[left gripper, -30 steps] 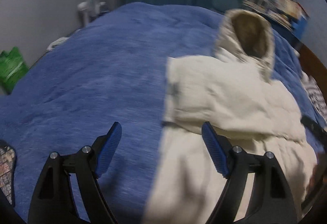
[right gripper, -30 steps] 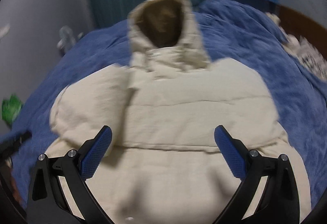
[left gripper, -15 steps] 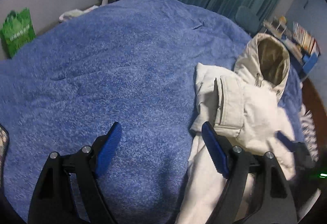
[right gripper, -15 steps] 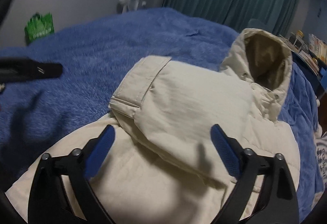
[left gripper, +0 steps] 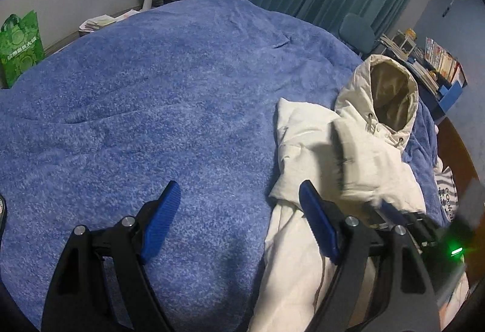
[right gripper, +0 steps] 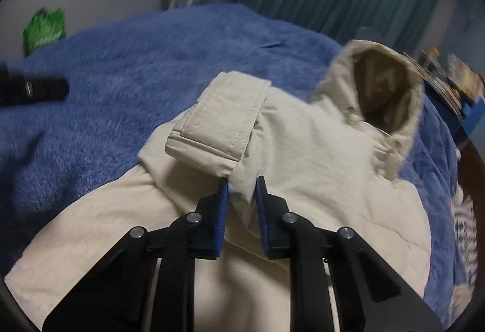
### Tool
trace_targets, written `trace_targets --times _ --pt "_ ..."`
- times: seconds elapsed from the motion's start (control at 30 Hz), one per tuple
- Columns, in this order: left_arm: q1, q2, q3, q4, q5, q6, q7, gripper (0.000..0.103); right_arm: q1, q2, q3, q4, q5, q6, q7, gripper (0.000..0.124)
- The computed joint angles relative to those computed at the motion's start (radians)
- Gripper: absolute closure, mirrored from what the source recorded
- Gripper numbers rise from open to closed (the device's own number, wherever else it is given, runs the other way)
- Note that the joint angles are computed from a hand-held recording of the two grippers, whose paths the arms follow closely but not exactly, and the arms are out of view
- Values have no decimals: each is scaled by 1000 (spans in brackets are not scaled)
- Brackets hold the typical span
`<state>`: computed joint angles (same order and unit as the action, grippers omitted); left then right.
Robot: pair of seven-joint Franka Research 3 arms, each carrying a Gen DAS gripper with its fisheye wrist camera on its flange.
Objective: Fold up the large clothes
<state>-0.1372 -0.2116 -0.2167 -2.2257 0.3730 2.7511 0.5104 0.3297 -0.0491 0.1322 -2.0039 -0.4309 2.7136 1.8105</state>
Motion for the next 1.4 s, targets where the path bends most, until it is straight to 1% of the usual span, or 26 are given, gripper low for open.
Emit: trace_targets --times 0.1,0.17,0.2,0.23,0.27,0.37,0.4,0.5,0.57,0.6,0.67,0.73,0.83,0.9,0.93,0.97,1.0,1.03,1.1,1.13,1.17,1.23,1.33,1.37,1.4 --pt "4 3 -13 12 34 -13 -11 27 -24 -69 -28 -62 106 37 -18 106" --pt "-1 8 -14 18 37 -8 -12 27 -38 -105 -44 -93 209 46 -68 106" --pt "-3 15 -17 25 42 -11 -15 27 -38 -121 -62 -107 289 48 -122 106" --pt "-5 22 -21 34 48 -17 -18 27 -46 -132 -69 -115 330 52 -151 106" --pt "-9 36 -26 51 57 -30 -17 27 -56 -143 -77 -126 368 61 -177 106" --pt "-28 78 -35 100 74 -68 -10 27 -89 -162 -79 -152 447 103 -203 106" --pt "-35 88 -35 110 80 -75 -9 27 -93 -168 -94 -164 498 125 -217 106" --pt "-57 128 -44 160 118 -121 -7 27 -103 -167 -122 -175 620 154 -267 106" --pt "-73 152 -47 192 153 -153 -5 27 -97 -153 -153 -164 728 164 -318 105" --pt "-82 164 -49 209 176 -172 -7 27 -86 -149 -178 -162 806 171 -364 104" --pt "-98 183 -48 233 202 -195 -10 27 -103 -129 -190 -144 873 154 -394 103" --pt "-112 200 -45 251 203 -201 -2 27 -97 -111 -218 -131 1009 145 -475 101" --pt "-129 226 -39 276 192 -215 16 27 -126 -78 -220 -108 1107 103 -528 98" --pt "-138 241 -36 292 200 -232 21 27 -143 -61 -216 -93 1176 80 -563 77" --pt "-143 247 -35 299 207 -243 23 27 -147 -58 -219 -85 1233 66 -604 53" --pt "-147 251 -33 304 213 -249 23 27 -148 -55 -225 -75 1309 47 -661 43" --pt "-150 254 -32 307 214 -252 24 27 -150 -51 -229 -64 1395 29 -724 43" --pt "-153 256 -31 308 214 -254 25 27 -159 -46 -225 -56 1427 20 -746 44" --pt "-156 258 -28 309 214 -255 26 27 -180 -36 -213 -45 1434 16 -752 61" --pt "-157 260 -27 311 214 -257 25 27 -191 -33 -205 -46 1407 28 -728 87" --pt "-158 264 -26 314 213 -257 26 27 -202 -30 -200 -47 1382 37 -704 106" --pt "-161 271 -25 319 216 -262 31 27 -213 -31 -200 -48 1401 35 -705 106" --pt "-167 279 -26 324 212 -274 45 27 -217 -57 -192 -69 1411 106 -713 107" --pt "-169 281 -26 325 211 -277 49 27 -222 -67 -193 -74 1395 125 -690 107" --pt "-171 284 -26 327 210 -282 54 27 -224 -72 -200 -74 1401 125 -688 107"
